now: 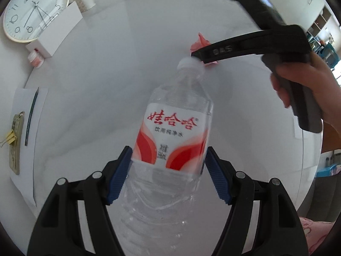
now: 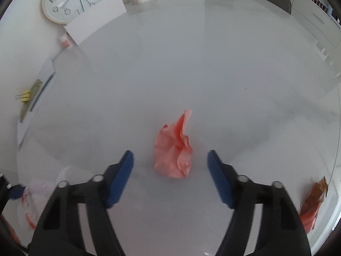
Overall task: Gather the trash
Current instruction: 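Grasp the pink crumpled tissue with the right tool while the left tool holds the bottle, then carry the water bottle and pink tissue over the wastebasket with both tools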
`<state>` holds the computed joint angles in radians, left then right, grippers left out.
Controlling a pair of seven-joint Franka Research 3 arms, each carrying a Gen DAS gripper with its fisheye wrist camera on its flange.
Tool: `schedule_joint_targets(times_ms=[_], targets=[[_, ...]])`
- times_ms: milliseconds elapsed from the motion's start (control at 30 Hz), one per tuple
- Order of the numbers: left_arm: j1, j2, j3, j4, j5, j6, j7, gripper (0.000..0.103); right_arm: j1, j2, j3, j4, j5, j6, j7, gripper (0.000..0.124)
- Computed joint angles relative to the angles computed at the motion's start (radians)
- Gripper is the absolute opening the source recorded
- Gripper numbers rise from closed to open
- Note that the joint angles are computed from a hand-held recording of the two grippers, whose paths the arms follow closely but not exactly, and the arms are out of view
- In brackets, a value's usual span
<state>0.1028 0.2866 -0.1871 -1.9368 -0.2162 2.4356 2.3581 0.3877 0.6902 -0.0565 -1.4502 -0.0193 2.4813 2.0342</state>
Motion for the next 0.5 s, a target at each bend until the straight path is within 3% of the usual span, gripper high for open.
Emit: schedule_joint_targets(times_ms=[67, 100, 333, 500], targets=[[-0.006, -0.002, 0.006, -0.019, 0.02, 0.031, -0.011, 0.066, 0.011, 0.011, -0.014, 0.017, -0.019, -0.01, 0.011, 0.022], [-0.006, 0.001, 0.006, -0.025, 0.022, 0.044, -0.014, 0.066, 0.007, 0.01, -0.009, 0.021, -0.018, -0.018, 0.001, 0.017], [0.009, -0.024, 0.0, -0.068, -0.003, 0.075, 0.002, 0.064, 0.023, -0.121, -0.021, -0.162, -0.042, 0.094, 0.04, 0.016], [0.014, -0.084, -0.015, -0.107, -0.055, 0.08, 0.07, 0.064, 0.048, -0.334, -0.033, -0.436, -0.091, 0.21, 0.125, 0.016]])
